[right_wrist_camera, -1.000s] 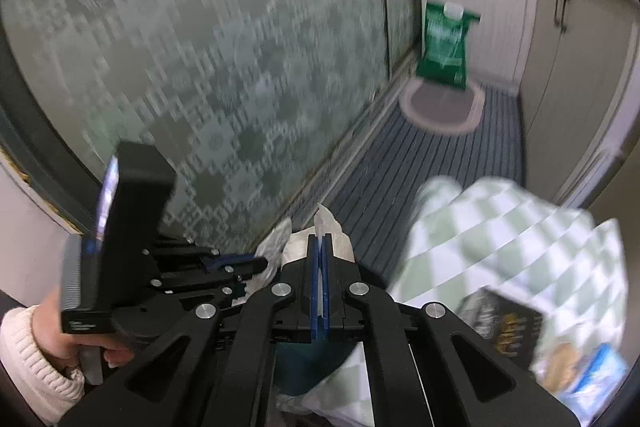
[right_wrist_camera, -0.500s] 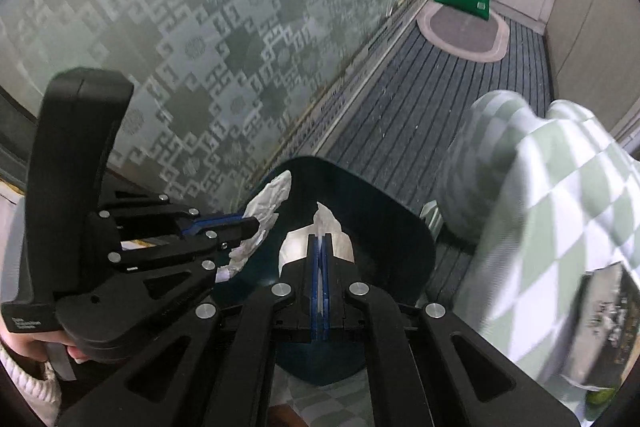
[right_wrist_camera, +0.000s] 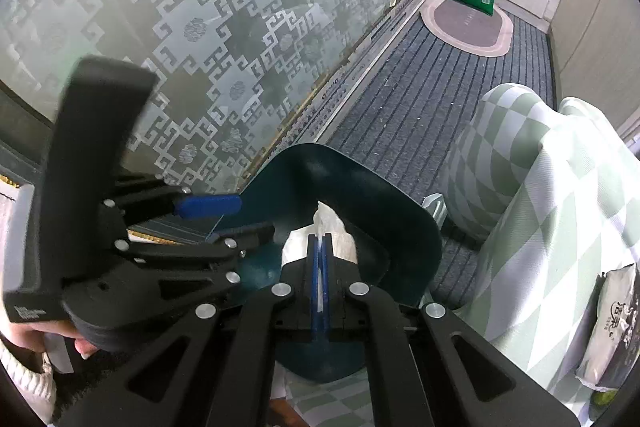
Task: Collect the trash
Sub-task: 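Carry tissue and bag over the teal bin and open both grippers, then move both empty grippers back over the table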
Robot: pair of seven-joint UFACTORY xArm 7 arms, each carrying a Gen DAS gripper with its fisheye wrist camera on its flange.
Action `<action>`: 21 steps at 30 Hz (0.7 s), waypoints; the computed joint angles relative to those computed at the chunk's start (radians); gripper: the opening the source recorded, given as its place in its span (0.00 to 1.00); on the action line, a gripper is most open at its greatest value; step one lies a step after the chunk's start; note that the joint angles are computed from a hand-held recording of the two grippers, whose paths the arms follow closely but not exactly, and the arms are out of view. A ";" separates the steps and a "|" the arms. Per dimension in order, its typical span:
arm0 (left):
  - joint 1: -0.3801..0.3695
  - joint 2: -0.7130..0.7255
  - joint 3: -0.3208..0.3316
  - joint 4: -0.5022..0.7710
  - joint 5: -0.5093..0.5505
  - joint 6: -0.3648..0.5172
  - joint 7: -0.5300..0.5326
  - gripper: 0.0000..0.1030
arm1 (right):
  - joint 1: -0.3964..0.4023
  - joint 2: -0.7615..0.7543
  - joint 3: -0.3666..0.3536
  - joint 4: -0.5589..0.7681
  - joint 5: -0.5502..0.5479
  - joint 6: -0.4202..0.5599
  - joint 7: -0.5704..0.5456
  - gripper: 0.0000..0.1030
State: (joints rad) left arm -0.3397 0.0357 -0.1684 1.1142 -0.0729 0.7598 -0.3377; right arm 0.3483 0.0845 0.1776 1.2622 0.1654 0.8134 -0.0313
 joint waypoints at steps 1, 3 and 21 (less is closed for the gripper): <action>0.000 -0.003 0.001 -0.002 -0.002 -0.010 -0.001 0.46 | -0.001 -0.003 0.000 -0.002 0.005 0.000 -0.004 0.01; 0.001 -0.022 0.001 -0.010 -0.003 -0.034 -0.007 0.51 | -0.002 -0.007 -0.001 -0.004 0.011 -0.003 -0.008 0.01; 0.030 -0.146 -0.005 -0.090 0.113 -0.255 -0.128 0.68 | -0.002 -0.120 -0.005 -0.083 0.135 -0.032 -0.126 0.45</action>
